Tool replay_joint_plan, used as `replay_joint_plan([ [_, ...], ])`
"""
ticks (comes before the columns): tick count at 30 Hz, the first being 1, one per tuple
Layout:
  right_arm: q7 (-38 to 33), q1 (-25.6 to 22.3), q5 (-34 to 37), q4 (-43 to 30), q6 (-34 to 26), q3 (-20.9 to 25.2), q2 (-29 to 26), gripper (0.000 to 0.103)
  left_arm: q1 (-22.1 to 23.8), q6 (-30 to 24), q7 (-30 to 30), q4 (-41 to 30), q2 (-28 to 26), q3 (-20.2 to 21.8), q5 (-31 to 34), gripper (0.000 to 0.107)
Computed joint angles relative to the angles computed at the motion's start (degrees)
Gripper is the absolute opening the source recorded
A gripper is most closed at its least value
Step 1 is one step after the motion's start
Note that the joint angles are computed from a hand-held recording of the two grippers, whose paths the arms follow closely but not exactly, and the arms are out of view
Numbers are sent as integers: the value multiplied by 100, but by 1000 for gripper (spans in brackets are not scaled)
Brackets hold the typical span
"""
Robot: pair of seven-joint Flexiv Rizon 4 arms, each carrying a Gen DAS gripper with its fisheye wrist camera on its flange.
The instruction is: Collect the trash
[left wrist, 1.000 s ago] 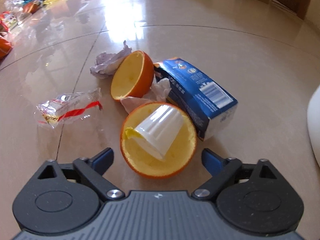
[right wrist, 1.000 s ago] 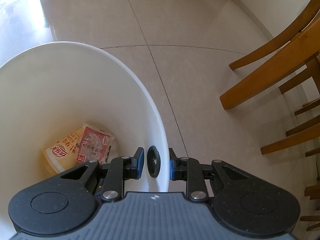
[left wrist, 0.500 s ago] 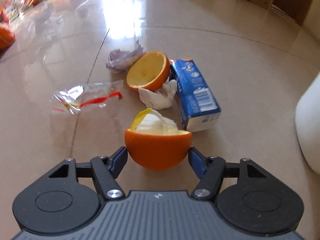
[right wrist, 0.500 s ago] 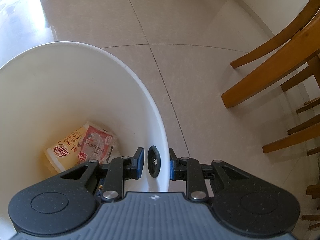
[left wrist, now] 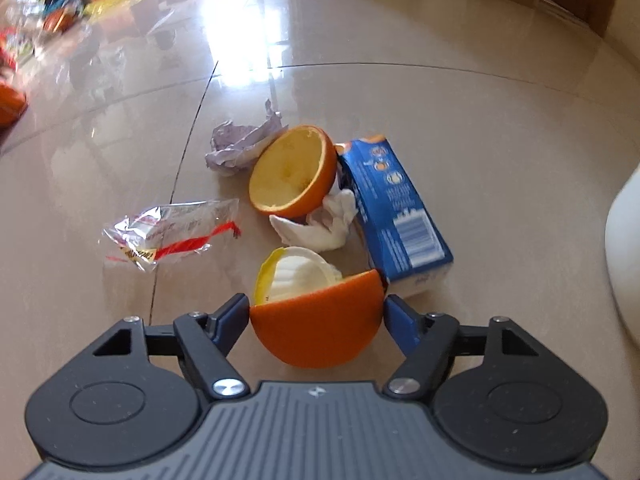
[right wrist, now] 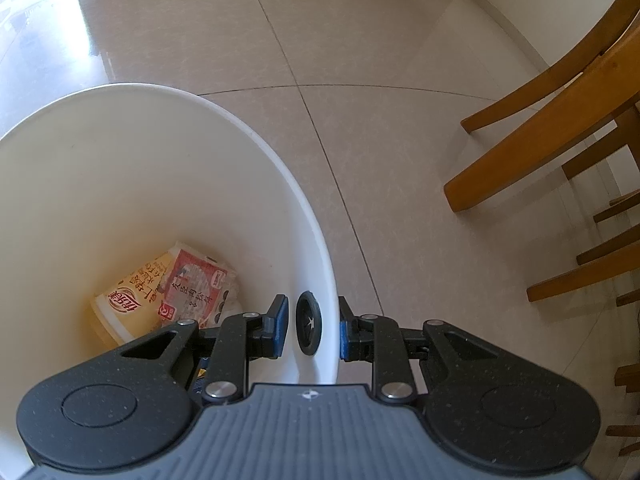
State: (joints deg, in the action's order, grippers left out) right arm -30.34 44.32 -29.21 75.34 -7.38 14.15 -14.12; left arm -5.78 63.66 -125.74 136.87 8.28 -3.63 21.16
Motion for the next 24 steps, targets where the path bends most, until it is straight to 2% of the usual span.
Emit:
replay_joint_plan([
  [4,-4,-5,3,17,26,2,10,29,-125,-224,712,19,123,171,-724,68],
  [8,2,-9,8,23,27,3,16,29,-287,-673,1882,-12,430,256,-1209,67],
  [10,-4,-9,6,21,24,4,15,29,-414,-1106,2600,-50,556,355,-1714,67],
  [11,-1,-8,5,20,24,4,14,29,-486,-1504,3035,-122,552,426,-2084,67],
  [12,5,-4,-1,19,22,3,12,29,-488,-1771,3242,-165,556,419,-2247,67],
  [16,-14,4,1,4,-2,4,5,29,-523,-2972,4034,-390,620,252,-2224,66],
  [18,-5,-1,21,-3,-3,3,7,29,-591,-3059,4434,-349,684,258,-2367,67],
  [21,-52,0,-1,3,-2,5,3,29,-532,-3306,4446,-498,500,165,-2432,68],
  [22,-59,4,-3,-2,-4,4,-2,29,-519,-3222,4382,-512,457,129,-2396,65],
  [24,-39,5,14,-20,-7,-1,-10,29,-498,-2983,4235,-564,372,58,-2245,69],
])
